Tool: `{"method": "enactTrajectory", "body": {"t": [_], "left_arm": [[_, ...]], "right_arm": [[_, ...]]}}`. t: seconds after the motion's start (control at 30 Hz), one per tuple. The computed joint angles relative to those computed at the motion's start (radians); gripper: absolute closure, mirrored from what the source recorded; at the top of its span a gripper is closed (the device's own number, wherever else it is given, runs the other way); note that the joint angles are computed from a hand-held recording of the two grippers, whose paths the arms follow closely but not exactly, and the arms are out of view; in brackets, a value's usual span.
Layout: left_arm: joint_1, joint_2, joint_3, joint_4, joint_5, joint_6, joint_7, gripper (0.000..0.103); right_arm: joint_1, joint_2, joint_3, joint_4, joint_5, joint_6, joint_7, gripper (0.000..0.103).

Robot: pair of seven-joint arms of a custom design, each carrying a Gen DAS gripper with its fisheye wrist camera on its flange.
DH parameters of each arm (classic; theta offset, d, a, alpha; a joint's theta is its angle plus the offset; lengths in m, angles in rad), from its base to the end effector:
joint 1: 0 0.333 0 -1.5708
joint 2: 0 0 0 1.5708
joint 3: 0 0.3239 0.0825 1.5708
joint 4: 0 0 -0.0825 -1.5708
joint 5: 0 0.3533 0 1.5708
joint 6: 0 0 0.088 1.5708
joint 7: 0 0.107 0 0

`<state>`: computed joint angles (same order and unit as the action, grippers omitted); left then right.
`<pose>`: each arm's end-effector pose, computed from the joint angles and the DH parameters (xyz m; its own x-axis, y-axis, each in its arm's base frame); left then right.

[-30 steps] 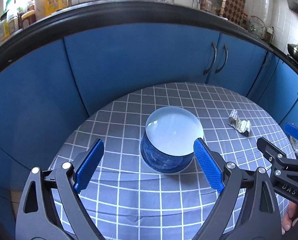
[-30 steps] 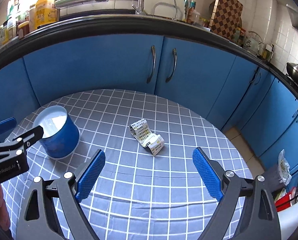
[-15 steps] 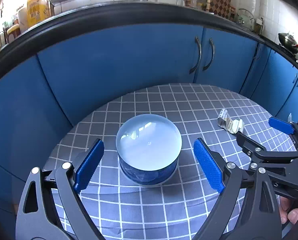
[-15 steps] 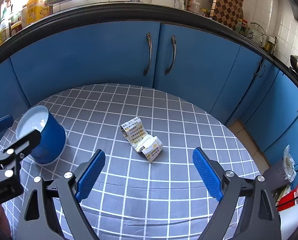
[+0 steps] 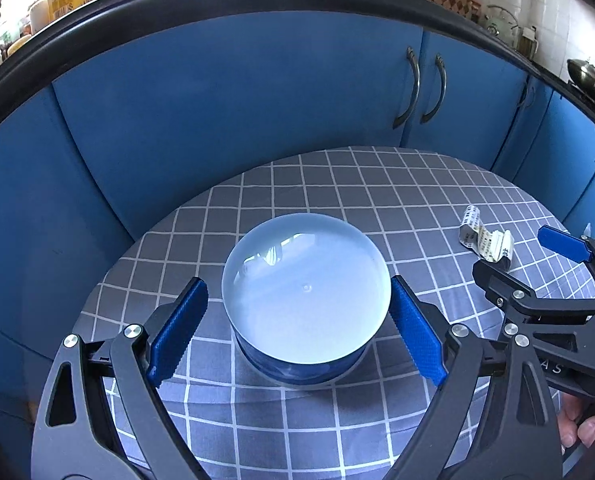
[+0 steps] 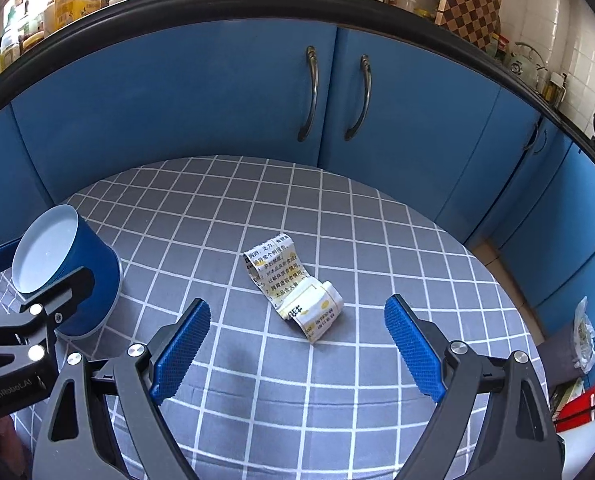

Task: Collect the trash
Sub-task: 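Grasp the blue-and-white cup with the left tool while the right tool grasps the white carton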

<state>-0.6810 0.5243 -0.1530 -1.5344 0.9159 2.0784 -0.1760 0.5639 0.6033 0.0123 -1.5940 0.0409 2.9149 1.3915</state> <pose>0.5020 -0.4659 0.3918 0.4618 -0.8870 0.0026 -0.6626 -0.3469 -0.6637 0.6086 0.3901 0.3898 0.6310 -0.7719 0.0776 -0.5527 -0.5175 -0.6533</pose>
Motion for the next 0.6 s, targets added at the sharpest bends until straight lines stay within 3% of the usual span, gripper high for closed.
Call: {"method": "enactTrajectory", "body": {"t": [0.23,0.5,0.6], "left_arm": [[0.009,0.007,0.001,-0.007,-0.005,0.03,0.001,0.026],[0.0,0.01,0.01,-0.007,0.003,0.03,-0.022,0.026],[-0.001,0.005,0.01,-0.013,0.008,0.027,-0.035,0.027]], "right_arm": [[-0.018,0.027,0.022,0.039,0.021,-0.027,-0.014,0.016],[-0.049,0.05,0.059,0.076,0.066,-0.065,-0.05,0.017],[-0.05,0.054,0.061,0.081,0.078,-0.072,-0.056,0.03]]}}
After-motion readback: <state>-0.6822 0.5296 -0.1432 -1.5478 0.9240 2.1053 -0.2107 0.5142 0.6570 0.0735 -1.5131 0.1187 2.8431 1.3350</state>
